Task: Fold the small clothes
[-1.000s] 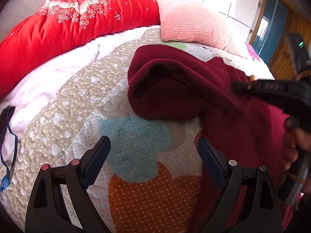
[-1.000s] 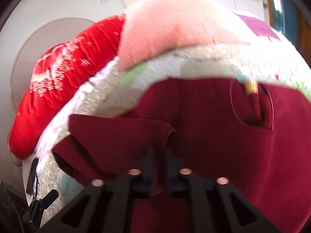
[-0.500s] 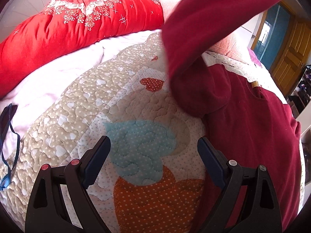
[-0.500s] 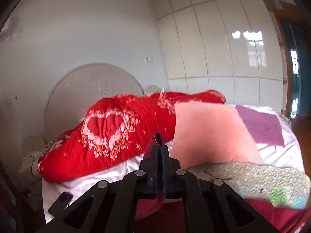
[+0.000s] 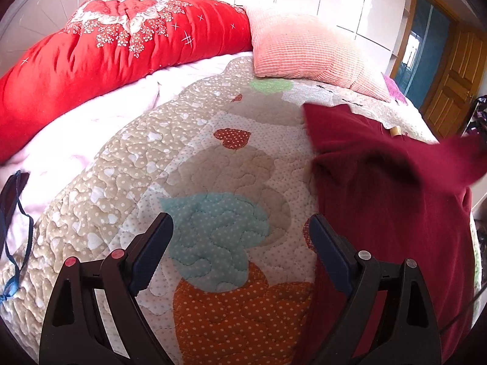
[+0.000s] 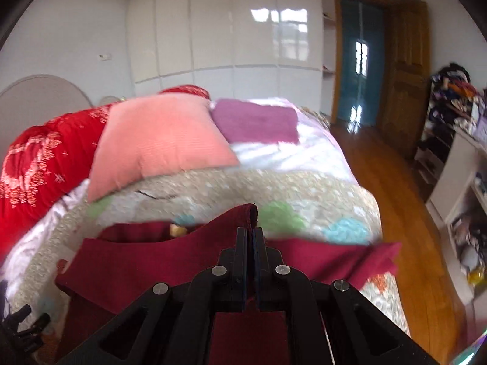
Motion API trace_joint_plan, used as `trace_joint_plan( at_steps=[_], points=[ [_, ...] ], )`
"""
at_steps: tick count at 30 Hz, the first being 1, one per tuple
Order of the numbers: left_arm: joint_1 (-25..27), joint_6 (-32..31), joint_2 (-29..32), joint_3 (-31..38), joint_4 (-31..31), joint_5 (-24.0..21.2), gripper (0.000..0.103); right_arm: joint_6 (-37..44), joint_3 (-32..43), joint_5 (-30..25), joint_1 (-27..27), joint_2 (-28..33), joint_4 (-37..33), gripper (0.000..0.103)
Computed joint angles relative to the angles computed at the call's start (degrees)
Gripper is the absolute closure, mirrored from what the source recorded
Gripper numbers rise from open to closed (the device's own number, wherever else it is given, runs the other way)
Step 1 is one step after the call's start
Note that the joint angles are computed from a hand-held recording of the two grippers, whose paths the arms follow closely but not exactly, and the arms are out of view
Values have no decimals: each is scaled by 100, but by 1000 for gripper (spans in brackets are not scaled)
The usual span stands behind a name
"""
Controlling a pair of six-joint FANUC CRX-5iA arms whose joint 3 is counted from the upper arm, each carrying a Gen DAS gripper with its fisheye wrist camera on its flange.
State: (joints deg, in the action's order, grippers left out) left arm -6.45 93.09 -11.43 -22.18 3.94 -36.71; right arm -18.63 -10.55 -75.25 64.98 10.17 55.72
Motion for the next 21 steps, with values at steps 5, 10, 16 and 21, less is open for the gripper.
trace_joint_plan(
  at_steps=[5,10,16,21],
  points=[
    [-91,74,85,91,-162,-89,12,296,-184,214,-220,44,-1246,98],
    [-33,-357,-13,-105,331,136,12,274,163,123,78,84,-246,49],
    [-51,-1388,362,53,1310,139,12,2212,1321,2379,-391,751,-418,49],
    [-146,-2163,776,288,1677,187,12,4539,3225,2836,-806,1984,-2083,49]
  ],
)
